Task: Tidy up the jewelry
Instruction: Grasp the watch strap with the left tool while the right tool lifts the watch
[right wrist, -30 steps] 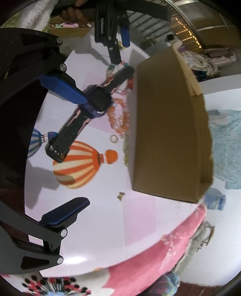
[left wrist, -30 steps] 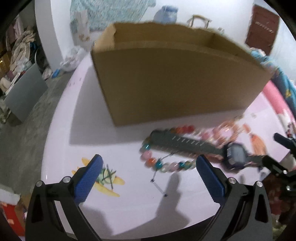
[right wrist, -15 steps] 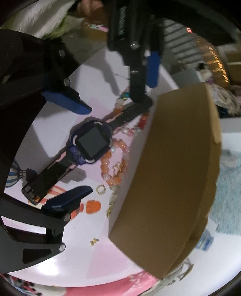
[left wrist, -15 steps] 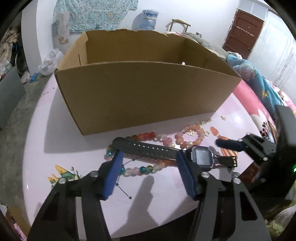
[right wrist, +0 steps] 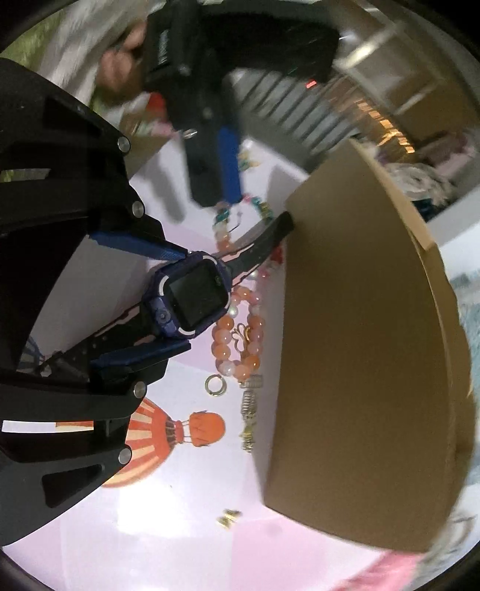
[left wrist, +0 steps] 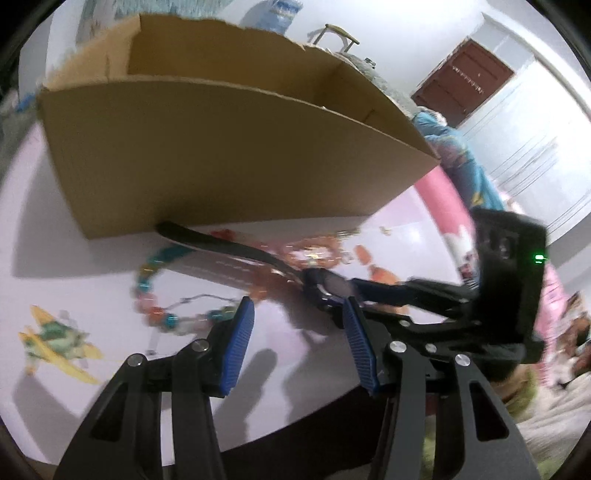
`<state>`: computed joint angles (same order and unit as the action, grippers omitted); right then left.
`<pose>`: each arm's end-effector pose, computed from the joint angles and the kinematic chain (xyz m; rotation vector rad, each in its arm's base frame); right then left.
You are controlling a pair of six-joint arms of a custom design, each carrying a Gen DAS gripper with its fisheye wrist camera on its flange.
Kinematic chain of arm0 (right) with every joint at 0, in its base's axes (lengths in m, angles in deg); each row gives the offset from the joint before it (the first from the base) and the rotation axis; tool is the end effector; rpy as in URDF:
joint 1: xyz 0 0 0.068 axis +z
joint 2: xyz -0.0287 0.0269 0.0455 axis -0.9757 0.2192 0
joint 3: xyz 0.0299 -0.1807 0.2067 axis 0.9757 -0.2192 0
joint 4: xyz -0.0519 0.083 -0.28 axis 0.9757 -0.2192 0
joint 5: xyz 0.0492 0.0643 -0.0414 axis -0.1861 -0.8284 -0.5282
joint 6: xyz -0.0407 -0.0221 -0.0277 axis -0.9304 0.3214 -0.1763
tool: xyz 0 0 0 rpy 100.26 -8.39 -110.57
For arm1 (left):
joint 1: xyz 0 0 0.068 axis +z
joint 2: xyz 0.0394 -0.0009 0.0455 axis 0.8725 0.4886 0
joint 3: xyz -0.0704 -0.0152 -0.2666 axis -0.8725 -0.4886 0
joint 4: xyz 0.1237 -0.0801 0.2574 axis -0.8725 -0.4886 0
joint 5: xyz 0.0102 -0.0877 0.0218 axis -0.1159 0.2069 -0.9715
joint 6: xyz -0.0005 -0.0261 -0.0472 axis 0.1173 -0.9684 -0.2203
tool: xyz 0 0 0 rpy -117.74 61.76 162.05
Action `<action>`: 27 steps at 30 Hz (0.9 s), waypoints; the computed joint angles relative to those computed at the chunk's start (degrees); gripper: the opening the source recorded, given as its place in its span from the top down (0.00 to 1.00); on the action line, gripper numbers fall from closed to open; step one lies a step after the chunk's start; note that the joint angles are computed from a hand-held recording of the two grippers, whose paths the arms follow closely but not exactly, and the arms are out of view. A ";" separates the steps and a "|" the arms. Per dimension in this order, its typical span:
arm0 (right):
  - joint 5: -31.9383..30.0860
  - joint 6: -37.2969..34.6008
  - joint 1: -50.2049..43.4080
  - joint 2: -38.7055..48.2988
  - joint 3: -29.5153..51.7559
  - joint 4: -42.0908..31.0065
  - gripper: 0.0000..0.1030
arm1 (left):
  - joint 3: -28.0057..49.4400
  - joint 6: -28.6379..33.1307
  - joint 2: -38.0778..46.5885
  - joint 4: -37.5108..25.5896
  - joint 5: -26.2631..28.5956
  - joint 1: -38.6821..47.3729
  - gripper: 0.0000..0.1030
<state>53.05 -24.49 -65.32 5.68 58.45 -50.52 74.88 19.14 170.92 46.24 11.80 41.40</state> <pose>0.1888 0.0556 0.1340 -0.0744 2.5769 0.7465 0.2645 -0.1138 0.1306 0.6066 2.5906 -0.8986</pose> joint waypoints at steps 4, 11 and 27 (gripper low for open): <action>-10.65 -0.19 -6.89 -0.77 -2.58 1.18 0.61 | 4.23 -4.73 6.48 -0.55 6.57 0.46 0.53; -14.08 -2.49 -9.69 -1.27 -1.81 0.38 0.62 | 8.31 -11.40 12.37 -1.90 7.96 0.96 0.54; 20.33 -7.94 15.06 -13.48 -1.19 -8.21 0.62 | 3.01 -8.94 2.29 3.61 -16.30 -7.67 0.94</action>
<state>73.38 -32.42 -50.26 -7.80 57.26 -58.72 77.88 10.20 173.22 49.85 -4.51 33.73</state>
